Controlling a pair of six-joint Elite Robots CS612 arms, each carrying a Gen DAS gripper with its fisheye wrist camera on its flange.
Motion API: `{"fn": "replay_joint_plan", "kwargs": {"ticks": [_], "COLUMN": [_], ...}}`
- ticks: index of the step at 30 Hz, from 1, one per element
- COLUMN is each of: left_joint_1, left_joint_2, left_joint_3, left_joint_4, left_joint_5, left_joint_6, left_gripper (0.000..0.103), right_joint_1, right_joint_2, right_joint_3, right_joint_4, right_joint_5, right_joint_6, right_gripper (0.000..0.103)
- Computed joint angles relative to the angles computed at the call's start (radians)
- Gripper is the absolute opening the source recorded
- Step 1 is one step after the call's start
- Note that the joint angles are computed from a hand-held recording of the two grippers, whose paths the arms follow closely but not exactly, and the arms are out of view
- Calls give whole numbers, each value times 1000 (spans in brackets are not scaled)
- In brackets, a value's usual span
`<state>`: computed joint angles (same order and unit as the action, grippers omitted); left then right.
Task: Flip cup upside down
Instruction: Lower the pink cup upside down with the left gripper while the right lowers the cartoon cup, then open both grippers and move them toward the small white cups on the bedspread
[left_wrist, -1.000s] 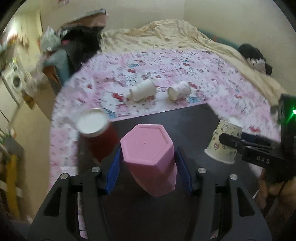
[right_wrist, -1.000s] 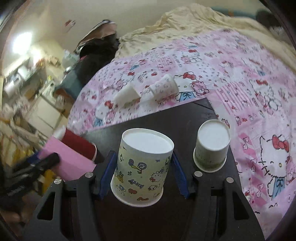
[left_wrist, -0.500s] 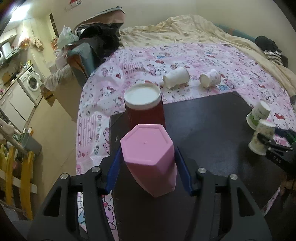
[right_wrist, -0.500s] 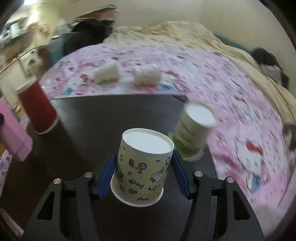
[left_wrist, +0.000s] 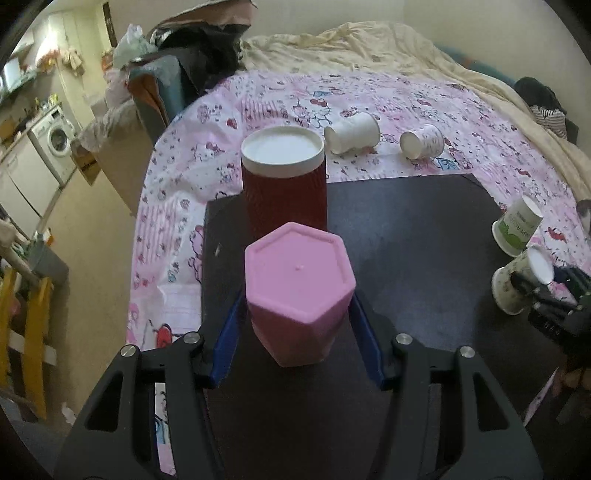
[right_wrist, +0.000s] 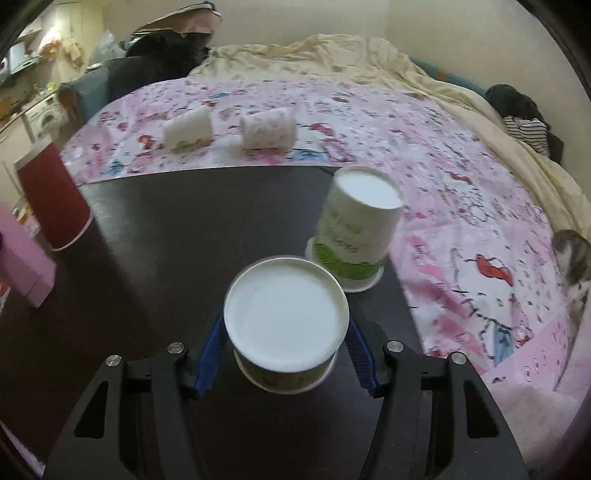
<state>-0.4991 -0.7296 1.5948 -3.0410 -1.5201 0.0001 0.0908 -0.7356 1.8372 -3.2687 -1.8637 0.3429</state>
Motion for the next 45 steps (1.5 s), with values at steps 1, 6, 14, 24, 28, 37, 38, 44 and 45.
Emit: {"fn": "replay_joint_plan", "kwargs": {"ticks": [1, 6, 14, 24, 28, 37, 38, 44, 45], "left_joint_1": [1, 2, 8, 8, 8, 35, 39, 69, 71], "left_joint_2": [1, 0, 1, -5, -9, -49, -56, -65, -64], "left_joint_3": [-1, 0, -9, -8, -4, 30, 35, 30, 24], "left_joint_4": [0, 5, 38, 70, 62, 41, 46, 31, 38], "left_joint_5": [-1, -7, -30, -48, -53, -123, -124, -173, -173], "left_joint_6": [-4, -20, -33, -29, -31, -66, -65, -137, -147], "left_gripper": [53, 53, 54, 71, 71, 72, 74, 84, 86], "right_joint_1": [4, 7, 20, 8, 3, -7, -9, -27, -29], "right_joint_2": [5, 23, 60, 58, 47, 8, 1, -30, -33], "right_joint_3": [-8, -37, -104, -111, -94, -52, -44, -10, -8], "right_joint_4": [-4, -25, -29, -2, -41, -88, -99, -151, -151], "right_joint_5": [8, 101, 176, 236, 253, 279, 279, 301, 307], "right_joint_6": [-34, -93, -166, -131, -106, -34, -26, 34, 41], "right_gripper": [62, 61, 61, 71, 91, 91, 91, 91, 91]}}
